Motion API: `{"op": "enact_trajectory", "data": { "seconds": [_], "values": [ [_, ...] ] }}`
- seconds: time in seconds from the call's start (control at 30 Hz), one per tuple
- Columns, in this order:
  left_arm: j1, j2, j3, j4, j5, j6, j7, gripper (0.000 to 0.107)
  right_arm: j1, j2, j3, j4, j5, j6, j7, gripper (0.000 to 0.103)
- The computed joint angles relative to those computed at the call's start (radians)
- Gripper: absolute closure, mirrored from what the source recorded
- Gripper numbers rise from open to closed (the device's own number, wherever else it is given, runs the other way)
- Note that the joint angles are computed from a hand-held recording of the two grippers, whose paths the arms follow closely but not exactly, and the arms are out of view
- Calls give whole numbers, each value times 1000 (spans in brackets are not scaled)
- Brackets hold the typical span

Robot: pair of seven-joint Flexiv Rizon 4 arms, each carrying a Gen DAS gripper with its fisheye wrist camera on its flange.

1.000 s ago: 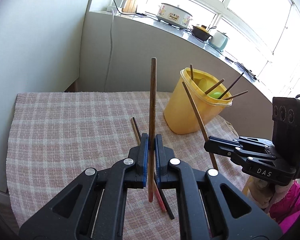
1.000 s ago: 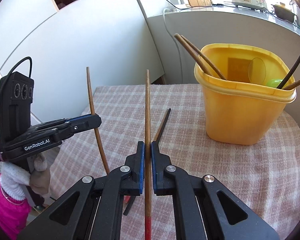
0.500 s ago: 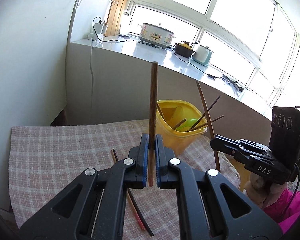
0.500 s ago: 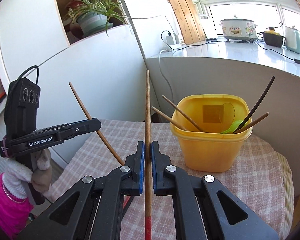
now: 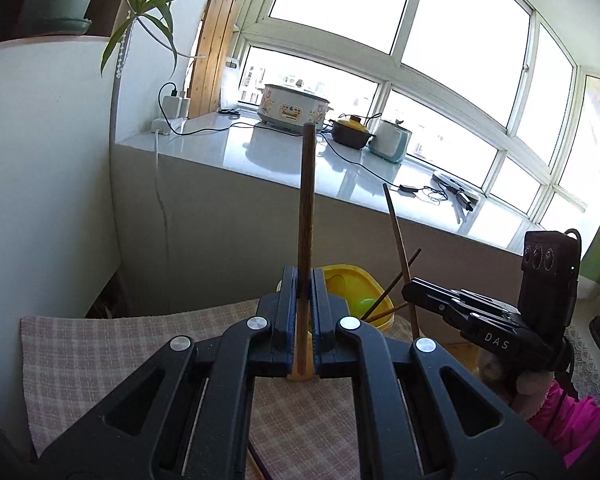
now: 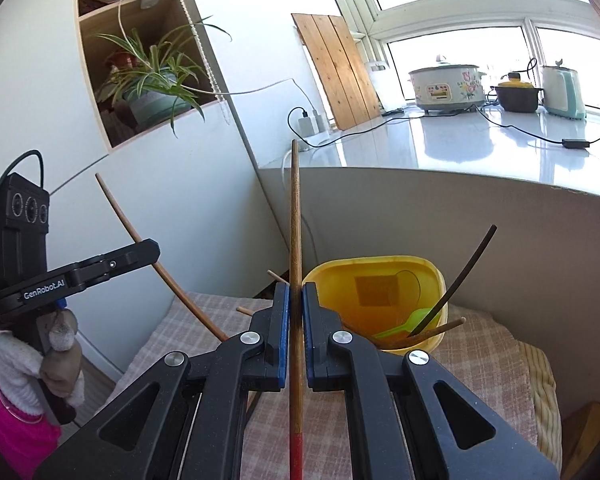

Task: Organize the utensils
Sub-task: 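Lift both chopsticks upright and carry them over the yellow container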

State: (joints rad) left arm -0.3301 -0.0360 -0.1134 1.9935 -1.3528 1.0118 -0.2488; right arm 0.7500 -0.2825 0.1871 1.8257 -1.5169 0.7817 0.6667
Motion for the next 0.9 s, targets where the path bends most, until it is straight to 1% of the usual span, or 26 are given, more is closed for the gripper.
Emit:
{"op": "enact_trajectory", "data": {
  "seconds": [0.17, 0.37, 0.6, 0.8, 0.9],
  "values": [
    [-11, -18, -18, -40, -19, 20, 10, 102, -13, 14, -5, 11, -11, -20, 11, 98],
    [-25, -46, -35, -79, -30, 44, 11, 102, -41, 22, -7, 27, -18, -14, 39, 98],
    [-26, -93, -51, -101, 24, 57, -32, 102, -67, 22, -12, 27, -32, -1, 62, 98],
    [-14, -120, -61, -103, 65, 57, -72, 103, -77, 21, -18, 15, -44, -11, 71, 98],
    [-8, -124, -64, -101, 75, 55, -81, 102, -79, 16, -20, 8, -35, -26, 57, 98]
  ]
}}
